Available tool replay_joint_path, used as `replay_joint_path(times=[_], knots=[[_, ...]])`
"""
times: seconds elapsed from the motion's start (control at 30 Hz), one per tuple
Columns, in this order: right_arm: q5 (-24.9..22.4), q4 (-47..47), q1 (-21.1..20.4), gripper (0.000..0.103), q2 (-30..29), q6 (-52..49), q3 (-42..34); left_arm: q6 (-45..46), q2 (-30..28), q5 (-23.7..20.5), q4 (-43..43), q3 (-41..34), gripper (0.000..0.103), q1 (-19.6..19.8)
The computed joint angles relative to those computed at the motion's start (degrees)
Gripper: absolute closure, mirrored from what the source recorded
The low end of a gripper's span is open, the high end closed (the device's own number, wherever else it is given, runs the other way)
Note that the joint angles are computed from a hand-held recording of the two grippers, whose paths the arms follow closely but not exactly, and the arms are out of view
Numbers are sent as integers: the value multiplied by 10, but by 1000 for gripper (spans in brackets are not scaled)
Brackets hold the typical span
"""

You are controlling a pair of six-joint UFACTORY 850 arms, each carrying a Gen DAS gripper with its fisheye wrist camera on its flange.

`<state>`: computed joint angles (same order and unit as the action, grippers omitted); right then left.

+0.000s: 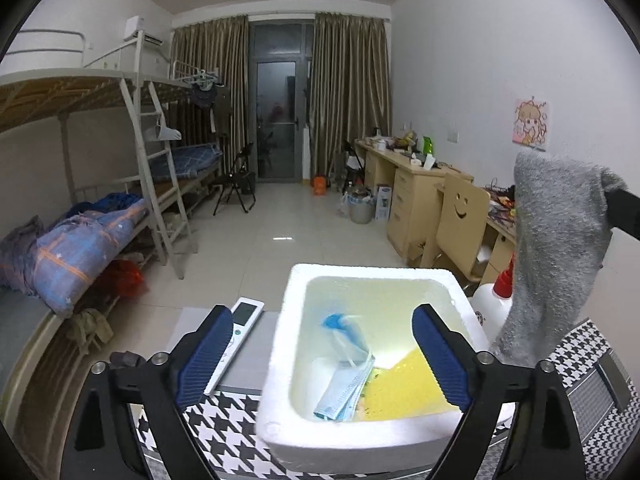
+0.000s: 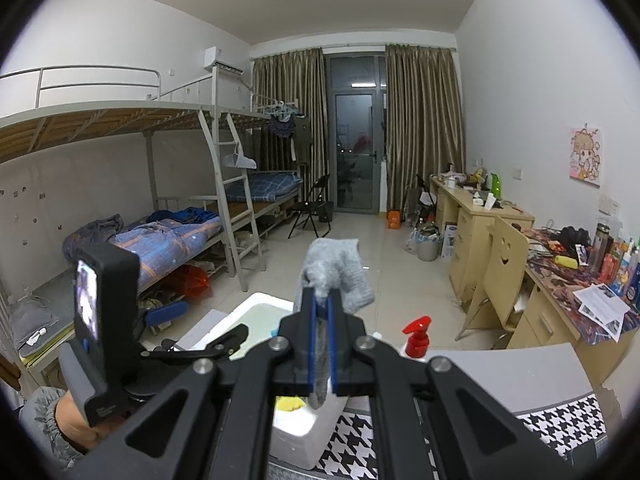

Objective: Organize soft objects
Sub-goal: 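Open the left tool over the box while the right tool lowers the sock inside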

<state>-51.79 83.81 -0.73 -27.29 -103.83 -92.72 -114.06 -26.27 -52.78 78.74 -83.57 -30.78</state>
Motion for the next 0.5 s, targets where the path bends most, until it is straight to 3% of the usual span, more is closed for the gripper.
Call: replay_joint_path(times=[0.5], knots=[[5, -14, 25, 96, -11, 8, -12, -42, 40, -67, 22, 59, 2, -23]])
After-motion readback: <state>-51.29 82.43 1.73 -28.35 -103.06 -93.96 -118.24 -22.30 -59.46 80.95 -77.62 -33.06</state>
